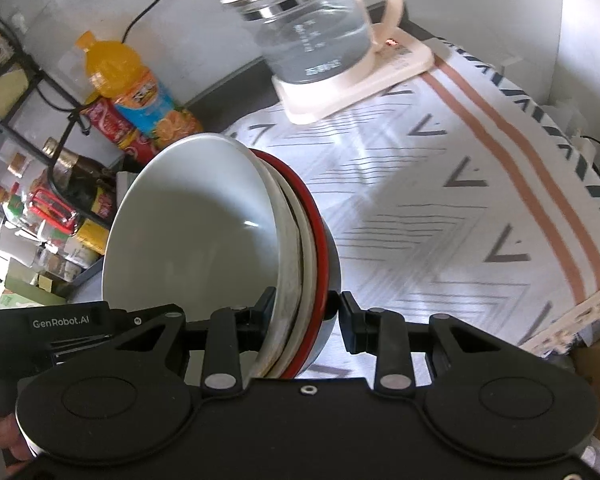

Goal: Organize plates and bowls
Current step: 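Carry the red bowl stack with both grippers and lower it onto the plate stack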

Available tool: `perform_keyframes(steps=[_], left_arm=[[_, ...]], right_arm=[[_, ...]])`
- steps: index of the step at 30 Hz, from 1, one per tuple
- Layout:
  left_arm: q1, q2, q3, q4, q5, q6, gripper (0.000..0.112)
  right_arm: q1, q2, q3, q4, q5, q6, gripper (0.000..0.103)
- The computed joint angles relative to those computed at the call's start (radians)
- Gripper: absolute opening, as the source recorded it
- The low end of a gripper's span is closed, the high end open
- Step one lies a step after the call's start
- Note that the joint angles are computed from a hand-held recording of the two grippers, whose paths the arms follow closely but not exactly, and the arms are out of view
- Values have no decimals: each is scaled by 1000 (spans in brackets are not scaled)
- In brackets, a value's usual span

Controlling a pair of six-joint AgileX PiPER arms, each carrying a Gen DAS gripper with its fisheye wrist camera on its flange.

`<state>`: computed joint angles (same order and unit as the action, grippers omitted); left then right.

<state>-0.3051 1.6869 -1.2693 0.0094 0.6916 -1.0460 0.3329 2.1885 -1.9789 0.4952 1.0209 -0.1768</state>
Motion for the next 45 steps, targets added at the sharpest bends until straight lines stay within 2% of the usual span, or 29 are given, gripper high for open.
perform_keyframes(steps=[10,25,32,45], left_arm=[[126,-203,208,-92,-11,179,28],[338,-411,405,-241,39,459,28],[423,-448,465,-308,56,591,28],[492,-407,487,-380,50,750,28]], right_arm=[[141,-99,146,-46,-108,117,31],[318,-148,227,-127,-193,289,31],[375,-152,250,-169,-220,370,31],[417,-136,268,-222,-241,501,31]])
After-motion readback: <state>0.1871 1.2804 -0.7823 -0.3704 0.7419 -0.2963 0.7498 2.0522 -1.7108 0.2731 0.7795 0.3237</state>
